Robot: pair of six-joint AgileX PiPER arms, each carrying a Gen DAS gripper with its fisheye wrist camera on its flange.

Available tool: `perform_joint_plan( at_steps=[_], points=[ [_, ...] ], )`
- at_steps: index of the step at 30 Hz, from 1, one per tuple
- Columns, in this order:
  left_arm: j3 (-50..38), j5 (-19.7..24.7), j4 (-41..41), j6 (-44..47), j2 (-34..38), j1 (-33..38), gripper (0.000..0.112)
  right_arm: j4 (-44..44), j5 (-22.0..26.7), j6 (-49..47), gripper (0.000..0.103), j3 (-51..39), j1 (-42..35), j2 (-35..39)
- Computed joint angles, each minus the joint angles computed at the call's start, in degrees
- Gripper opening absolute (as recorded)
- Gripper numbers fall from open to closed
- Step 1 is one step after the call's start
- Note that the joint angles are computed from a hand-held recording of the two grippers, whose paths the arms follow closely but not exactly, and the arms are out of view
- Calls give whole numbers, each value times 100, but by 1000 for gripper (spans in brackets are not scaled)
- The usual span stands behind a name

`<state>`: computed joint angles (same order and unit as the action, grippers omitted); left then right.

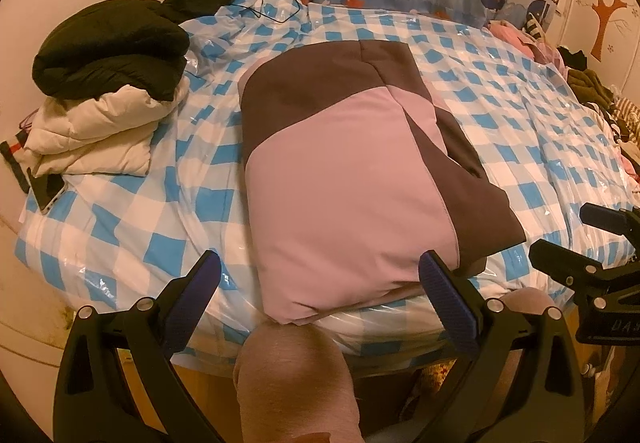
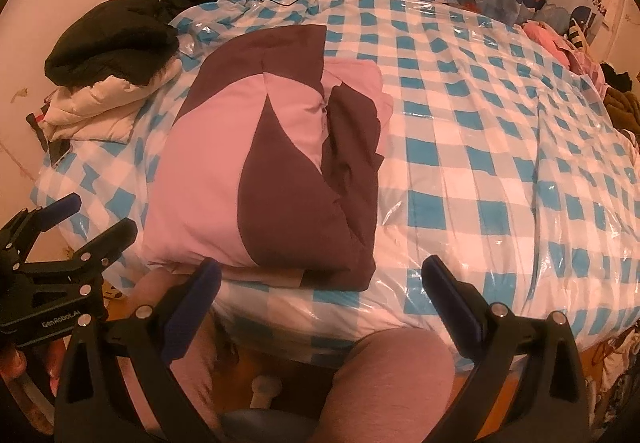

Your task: Fold large clothes

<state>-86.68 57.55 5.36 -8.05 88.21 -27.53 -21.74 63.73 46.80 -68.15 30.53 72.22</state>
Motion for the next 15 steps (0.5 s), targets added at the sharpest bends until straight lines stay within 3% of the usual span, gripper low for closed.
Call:
perform_joint_plan(
  at_steps=[15],
  points=[
    [-50, 13, -71, 59, 23, 96, 95, 21, 8, 14, 96, -71, 37, 107]
  ],
)
